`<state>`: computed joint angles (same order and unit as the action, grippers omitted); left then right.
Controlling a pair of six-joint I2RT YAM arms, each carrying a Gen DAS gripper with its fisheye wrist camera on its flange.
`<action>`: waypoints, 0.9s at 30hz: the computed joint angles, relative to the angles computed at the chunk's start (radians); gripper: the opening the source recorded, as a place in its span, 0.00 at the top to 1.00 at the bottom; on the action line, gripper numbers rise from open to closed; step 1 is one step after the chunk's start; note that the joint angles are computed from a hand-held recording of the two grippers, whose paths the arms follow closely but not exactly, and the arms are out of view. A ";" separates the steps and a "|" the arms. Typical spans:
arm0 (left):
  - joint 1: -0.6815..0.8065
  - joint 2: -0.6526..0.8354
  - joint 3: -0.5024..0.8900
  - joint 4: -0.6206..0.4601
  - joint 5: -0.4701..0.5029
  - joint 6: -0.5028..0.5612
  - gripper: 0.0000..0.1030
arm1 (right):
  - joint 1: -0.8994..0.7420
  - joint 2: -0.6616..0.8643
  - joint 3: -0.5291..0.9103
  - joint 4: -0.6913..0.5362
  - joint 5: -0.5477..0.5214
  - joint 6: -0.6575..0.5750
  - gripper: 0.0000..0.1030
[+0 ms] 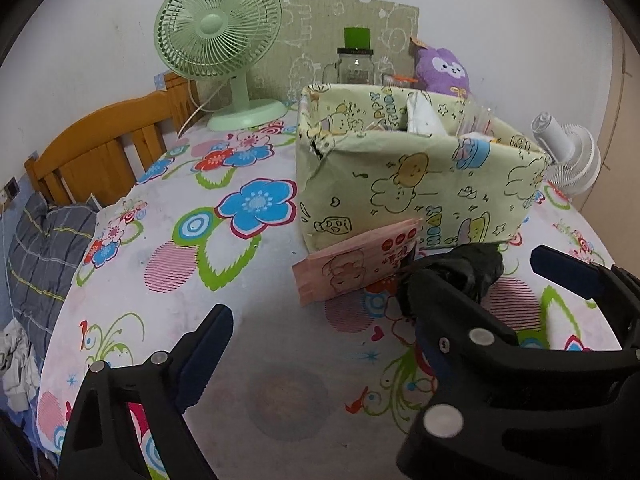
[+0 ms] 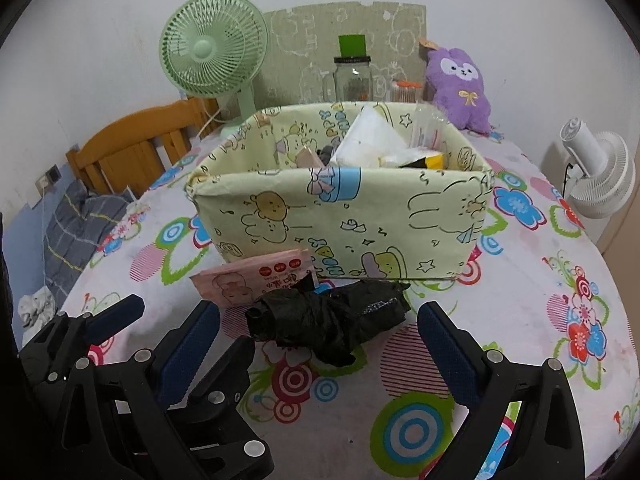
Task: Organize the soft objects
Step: 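Lower both grippers toward the black bag and pink pack beside the basket, then close the right gripper on the black bag while the left gripper grasps the pink pack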
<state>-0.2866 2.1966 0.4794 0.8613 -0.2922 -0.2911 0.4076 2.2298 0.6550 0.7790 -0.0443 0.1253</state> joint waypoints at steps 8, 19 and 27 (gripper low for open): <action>0.007 0.020 0.040 -0.042 0.027 0.025 0.13 | -0.012 0.052 0.089 -0.107 -0.031 0.017 0.27; 0.042 0.029 0.068 -0.053 0.072 0.091 0.12 | 0.008 0.045 0.098 -0.127 0.004 0.038 0.67; 0.054 0.031 0.094 -0.063 0.059 0.120 0.12 | -0.010 0.026 0.082 -0.130 0.020 0.073 0.67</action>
<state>-0.2328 2.2275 0.5732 0.7980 -0.2332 -0.1714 0.3977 2.2561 0.7366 0.6492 -0.0244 0.1979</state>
